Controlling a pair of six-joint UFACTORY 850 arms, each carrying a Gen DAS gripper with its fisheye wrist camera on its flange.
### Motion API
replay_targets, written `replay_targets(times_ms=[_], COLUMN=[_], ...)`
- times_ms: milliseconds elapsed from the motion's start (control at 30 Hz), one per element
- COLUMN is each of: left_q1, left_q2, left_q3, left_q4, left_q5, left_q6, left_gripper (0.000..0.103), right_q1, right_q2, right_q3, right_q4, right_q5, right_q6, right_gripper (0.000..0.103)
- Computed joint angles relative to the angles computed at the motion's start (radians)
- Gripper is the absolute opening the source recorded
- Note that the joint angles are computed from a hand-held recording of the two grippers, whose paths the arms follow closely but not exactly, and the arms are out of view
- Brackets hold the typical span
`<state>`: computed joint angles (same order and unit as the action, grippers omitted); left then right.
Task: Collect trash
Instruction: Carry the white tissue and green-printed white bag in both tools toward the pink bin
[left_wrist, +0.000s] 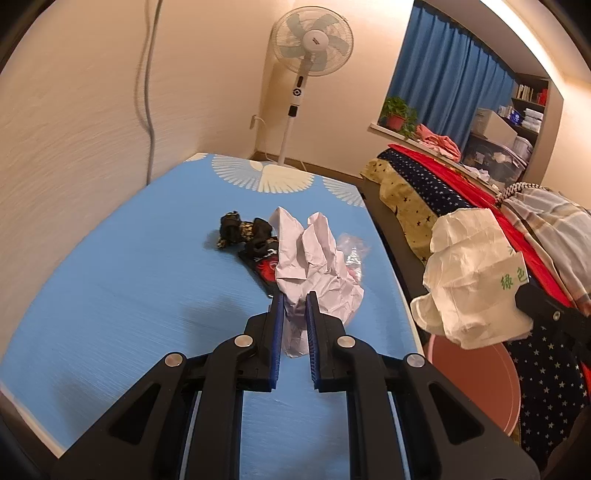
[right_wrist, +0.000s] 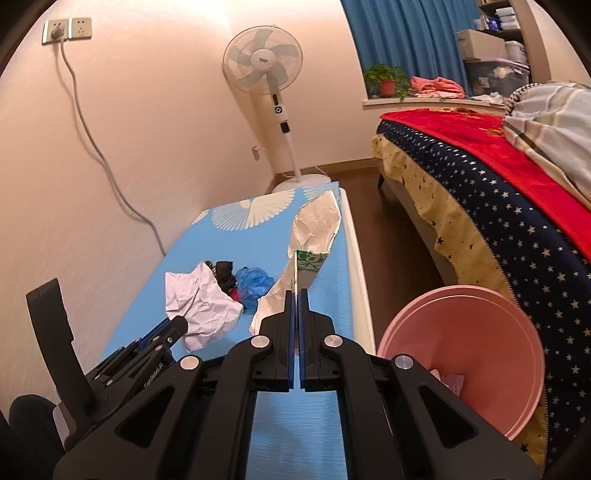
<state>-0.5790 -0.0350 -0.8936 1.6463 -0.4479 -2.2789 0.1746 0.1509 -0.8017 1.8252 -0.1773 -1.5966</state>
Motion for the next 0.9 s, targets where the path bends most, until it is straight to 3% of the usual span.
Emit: replay_targets(times_ms=[900], left_q1=[-0.055], left_q2=[-0.044], left_q3=[-0.05], left_q4=[0.025], left_q5=[0.015], left_q6=[0.008], left_gripper=[0.012], right_q1=[-0.051], right_q2=[0.051], right_q3=[0.025], right_q4=[-0.013], right_q5=[0.072], right_q6=[0.039], right_gripper=[0.002])
